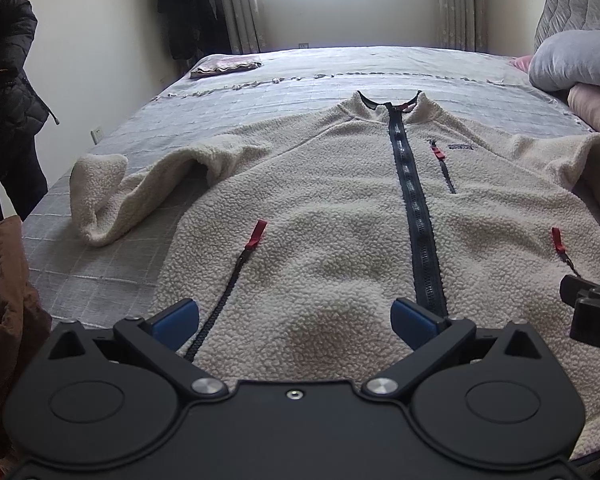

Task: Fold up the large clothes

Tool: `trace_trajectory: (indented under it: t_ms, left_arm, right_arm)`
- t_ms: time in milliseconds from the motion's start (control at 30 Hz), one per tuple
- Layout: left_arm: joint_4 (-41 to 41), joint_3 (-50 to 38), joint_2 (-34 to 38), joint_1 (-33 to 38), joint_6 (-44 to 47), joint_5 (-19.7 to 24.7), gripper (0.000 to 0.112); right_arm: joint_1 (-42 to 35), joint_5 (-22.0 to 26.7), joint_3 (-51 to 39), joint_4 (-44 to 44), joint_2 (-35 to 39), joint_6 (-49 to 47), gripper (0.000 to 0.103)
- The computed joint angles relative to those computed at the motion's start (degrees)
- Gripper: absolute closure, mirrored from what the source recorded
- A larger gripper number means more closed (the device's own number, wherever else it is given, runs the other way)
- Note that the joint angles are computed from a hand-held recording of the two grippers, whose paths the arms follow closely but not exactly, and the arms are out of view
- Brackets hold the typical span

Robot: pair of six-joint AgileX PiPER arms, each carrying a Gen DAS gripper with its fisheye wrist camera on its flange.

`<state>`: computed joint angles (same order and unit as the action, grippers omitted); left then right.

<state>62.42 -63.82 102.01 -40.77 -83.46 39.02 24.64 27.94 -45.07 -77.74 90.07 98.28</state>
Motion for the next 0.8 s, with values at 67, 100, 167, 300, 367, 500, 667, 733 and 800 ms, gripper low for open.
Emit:
trace_trajectory:
  t_ms: [67, 100, 167, 300, 367, 500, 667, 733, 800]
  left_arm:
    - [0.0, 0.0, -0.1, -0.2, 0.0, 0.1, 0.009]
    - [0.0, 0.0, -0.1, -0.2, 0.1, 0.1, 0.009]
    - [0.0, -0.1, -0.2, -0.2, 0.1, 0.1, 0.009]
    - [0.1, -0.1, -0.2, -0.2, 0.0, 0.1, 0.009]
    - [0.1, -0.1, -0.2, -0.1, 0.0, 0.2, 0.009]
    - [0.4, 0.2, -0.4, 0.2, -0.4, -0.2, 0.009]
    - [2.3, 1.9, -1.1, 1.0, -2.1, -2.1, 0.009]
    - [2.3, 2.6, -1.5, 1.6, -1.3, -3.0, 0.009]
    - [3.3, 3.9, -2.4, 2.6, -1.5, -4.9, 0.009]
  right_arm:
    - [0.3, 0.3, 0.4, -0.6, -0.1, 0.9, 0.000]
    - [0.3, 0.4, 0.4, -0.6, -0.2, 1.0, 0.000]
    - [0.4, 0.6, 0.4, -0.5, -0.3, 0.9, 0.000]
    - [0.5, 0.7, 0.4, -0.2, -0.3, 0.6, 0.000]
    - [0.5, 0.8, 0.5, -0.4, -0.3, 0.8, 0.000]
    - [0.5, 0.9, 0.5, -0.5, -0.3, 0.8, 0.000]
    - [-0.1, 0.9, 1.0, -1.3, -0.6, 0.4, 0.000]
    - [-0.6, 0.8, 1.5, -2.6, -0.9, 0.9, 0.000]
    - [-0.8, 1.2, 1.8, -3.9, -1.0, 0.9, 0.000]
